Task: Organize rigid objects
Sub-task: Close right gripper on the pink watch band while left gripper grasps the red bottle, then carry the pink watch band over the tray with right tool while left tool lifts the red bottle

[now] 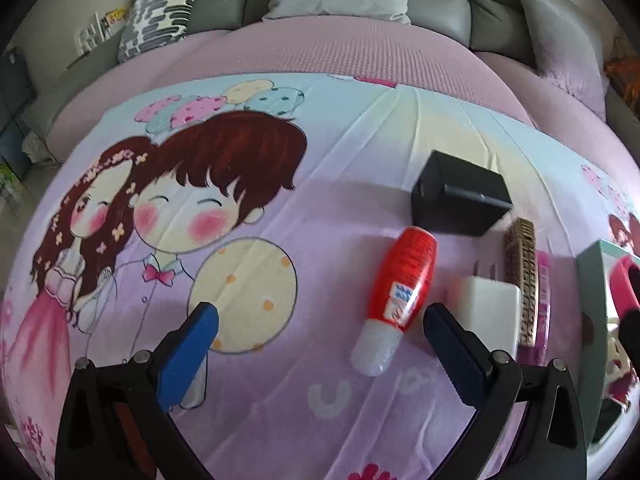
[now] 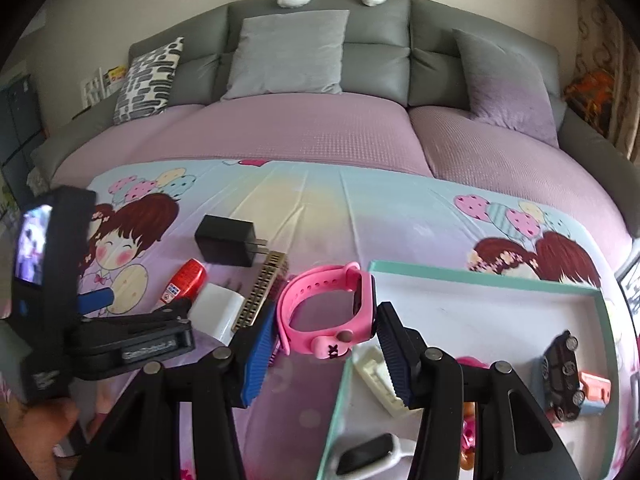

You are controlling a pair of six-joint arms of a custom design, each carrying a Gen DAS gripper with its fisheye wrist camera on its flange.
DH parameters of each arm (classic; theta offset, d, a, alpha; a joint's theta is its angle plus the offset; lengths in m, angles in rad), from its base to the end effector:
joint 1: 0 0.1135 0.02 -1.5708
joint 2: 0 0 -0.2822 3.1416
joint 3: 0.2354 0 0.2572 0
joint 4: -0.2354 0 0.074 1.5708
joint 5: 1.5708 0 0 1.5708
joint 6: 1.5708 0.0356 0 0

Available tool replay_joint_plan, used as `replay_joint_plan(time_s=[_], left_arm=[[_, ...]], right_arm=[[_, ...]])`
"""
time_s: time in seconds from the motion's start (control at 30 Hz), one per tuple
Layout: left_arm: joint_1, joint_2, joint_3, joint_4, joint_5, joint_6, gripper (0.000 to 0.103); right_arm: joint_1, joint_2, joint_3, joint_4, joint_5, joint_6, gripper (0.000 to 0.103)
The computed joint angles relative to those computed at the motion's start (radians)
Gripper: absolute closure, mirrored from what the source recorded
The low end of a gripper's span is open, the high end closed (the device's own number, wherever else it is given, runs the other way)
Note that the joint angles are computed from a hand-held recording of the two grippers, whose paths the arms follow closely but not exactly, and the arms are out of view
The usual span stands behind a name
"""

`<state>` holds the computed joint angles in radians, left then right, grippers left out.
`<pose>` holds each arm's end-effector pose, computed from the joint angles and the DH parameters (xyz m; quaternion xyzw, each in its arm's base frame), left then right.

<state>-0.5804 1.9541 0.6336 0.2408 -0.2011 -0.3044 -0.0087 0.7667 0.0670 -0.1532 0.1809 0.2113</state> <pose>0.2522 -0.1569 0.0518 0.1086 0.9593 -0.0156 0.2603 0.1184 -0.0074 0.1120 0.1339 0.9233 -0.0488 0.3566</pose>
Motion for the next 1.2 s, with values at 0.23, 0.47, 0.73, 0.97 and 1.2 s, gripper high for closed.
replay_joint_plan(time_s=[0.23,0.47,0.73,0.97,1.2], left_arm=[[-0.034,0.028,0.017,0.047,-0.030,0.028,0.034],[-0.047,0.008,-0.002,0.115,-0.005,0.042,0.054],[-0.081,0.014,0.008,0.111,-0.022,0.062,0.075],[-0.107,0.012,0.023,0.073,-0.057,0.053,0.076],[-0.096,-0.038,-0.006,0.075,-0.033,0.027,0.077]], right_arm=[[-0.141,-0.030,-0.021,-0.017,-0.114,-0.041,0.050],[-0.188,-0.034,-0.033,0.003,-0.160,-0.071,0.050],[-0.297,-0.074,-0.031,-0.037,-0.262,-0.124,0.050],[-0.421,-0.114,-0.022,-0.088,-0.348,-0.191,0.050],[-0.544,-0.142,-0.006,-0.139,-0.454,-0.261,0.050]])
